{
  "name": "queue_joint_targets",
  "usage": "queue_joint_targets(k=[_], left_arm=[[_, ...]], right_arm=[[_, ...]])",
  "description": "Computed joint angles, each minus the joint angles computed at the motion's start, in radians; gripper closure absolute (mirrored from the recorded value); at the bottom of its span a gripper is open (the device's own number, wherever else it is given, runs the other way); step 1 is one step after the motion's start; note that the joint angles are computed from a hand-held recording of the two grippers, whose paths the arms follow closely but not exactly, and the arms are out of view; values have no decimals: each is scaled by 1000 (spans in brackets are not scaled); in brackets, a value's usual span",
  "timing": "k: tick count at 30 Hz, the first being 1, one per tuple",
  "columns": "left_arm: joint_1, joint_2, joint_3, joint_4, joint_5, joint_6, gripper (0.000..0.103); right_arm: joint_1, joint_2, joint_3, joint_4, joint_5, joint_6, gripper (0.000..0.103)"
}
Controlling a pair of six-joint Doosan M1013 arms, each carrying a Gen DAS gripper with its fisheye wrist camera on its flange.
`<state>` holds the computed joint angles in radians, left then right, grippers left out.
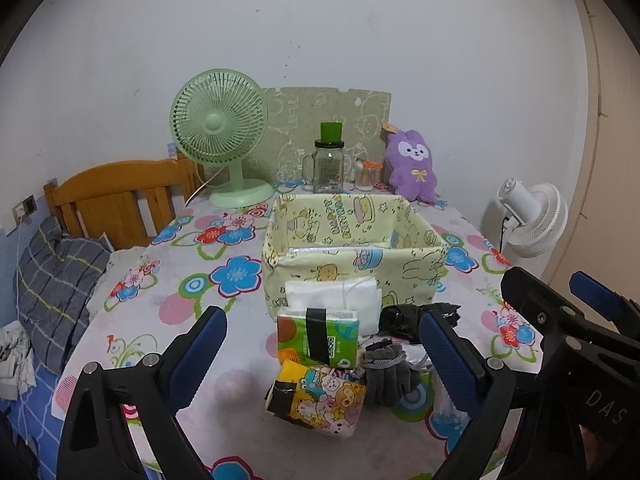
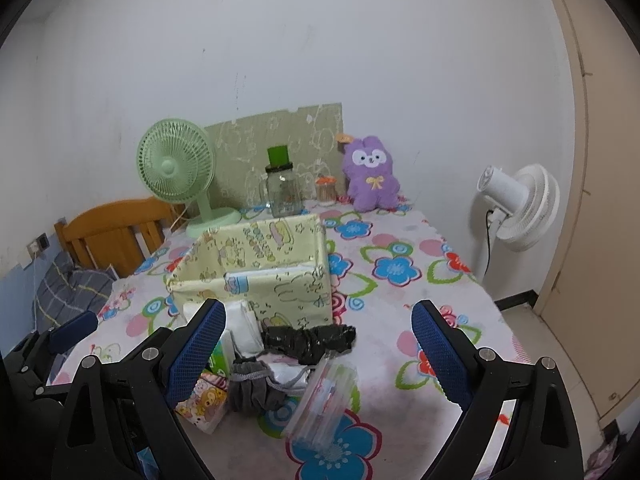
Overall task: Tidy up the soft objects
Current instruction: 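Move both grippers down toward the soft items in front of the basket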
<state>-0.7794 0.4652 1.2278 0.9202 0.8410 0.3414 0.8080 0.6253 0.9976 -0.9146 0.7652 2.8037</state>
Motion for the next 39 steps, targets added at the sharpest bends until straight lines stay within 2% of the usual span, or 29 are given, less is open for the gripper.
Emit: queue_joint_targets(k=[19,29,39], left_arm=[[25,44,-6,-139,-11,96,9],[30,62,-3,-192,9,138,9],[43,63,0,-232,18,162,9]], right_arm=[[-24,60,-34,179,-15,-119,14],[-32,93,-67,286,39,-207,20],[-30,115,-101,374,12,-314,20]])
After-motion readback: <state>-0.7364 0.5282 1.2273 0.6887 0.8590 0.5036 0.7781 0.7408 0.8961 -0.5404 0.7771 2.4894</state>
